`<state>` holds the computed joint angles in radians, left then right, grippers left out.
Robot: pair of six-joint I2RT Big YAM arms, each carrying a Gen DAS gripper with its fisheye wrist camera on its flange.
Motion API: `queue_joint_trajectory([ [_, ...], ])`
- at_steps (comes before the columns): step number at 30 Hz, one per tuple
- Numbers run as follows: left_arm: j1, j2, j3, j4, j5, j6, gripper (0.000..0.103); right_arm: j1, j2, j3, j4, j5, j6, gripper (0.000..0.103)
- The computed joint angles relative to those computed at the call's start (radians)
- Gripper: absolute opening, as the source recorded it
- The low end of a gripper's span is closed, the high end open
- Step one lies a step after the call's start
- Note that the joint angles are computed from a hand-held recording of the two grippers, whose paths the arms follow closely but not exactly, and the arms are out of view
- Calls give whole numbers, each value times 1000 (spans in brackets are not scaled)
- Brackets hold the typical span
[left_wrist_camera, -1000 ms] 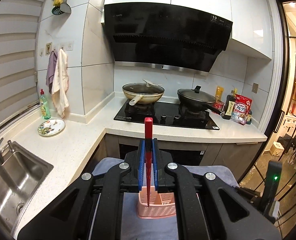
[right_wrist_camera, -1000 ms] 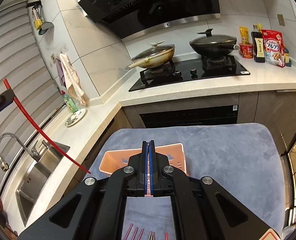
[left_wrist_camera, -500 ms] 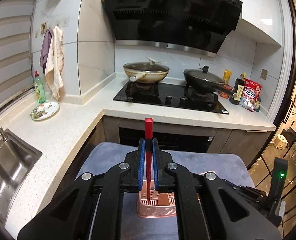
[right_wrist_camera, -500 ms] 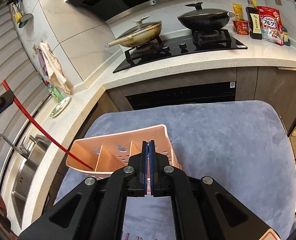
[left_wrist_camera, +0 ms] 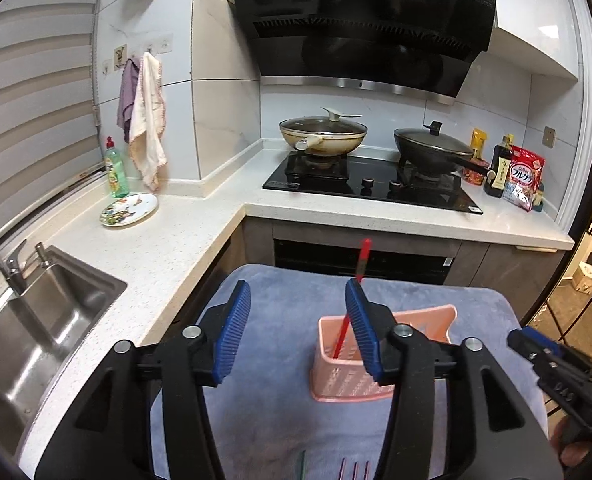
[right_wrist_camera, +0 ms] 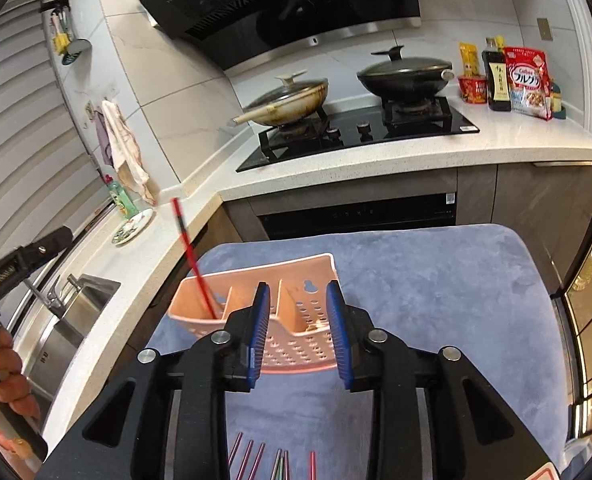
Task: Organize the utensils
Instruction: 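Lower the red chopstick and spoon into the pink holder and open both tools, then grasp the green chopstick with the left tool while the right tool grasps a red chopstick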
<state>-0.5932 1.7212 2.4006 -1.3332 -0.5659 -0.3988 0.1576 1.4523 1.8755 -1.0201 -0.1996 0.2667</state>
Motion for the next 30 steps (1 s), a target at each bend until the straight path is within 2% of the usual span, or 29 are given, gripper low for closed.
queue_joint_trajectory([
  [2,-18,-31,-44,-4,-28,-7,53,2,-52,-47,6,2,-4,34],
  [7,-75,-115,-165,-29,-96,-44,54,13,-161,-160,11,15,-6,38],
  [16,-149,-250,-386,-61,-135,-162,58,42,-335,-350,-18,51,-20,38],
  [21,-181,-317,-503,-78,-132,-231,58,64,-405,-440,-47,70,-20,38],
  [26,-210,-365,-597,-104,-119,-297,58,113,-473,-529,-76,141,-33,38],
  [30,-235,-404,-678,-120,-111,-350,58,133,-516,-591,-96,161,-32,38],
])
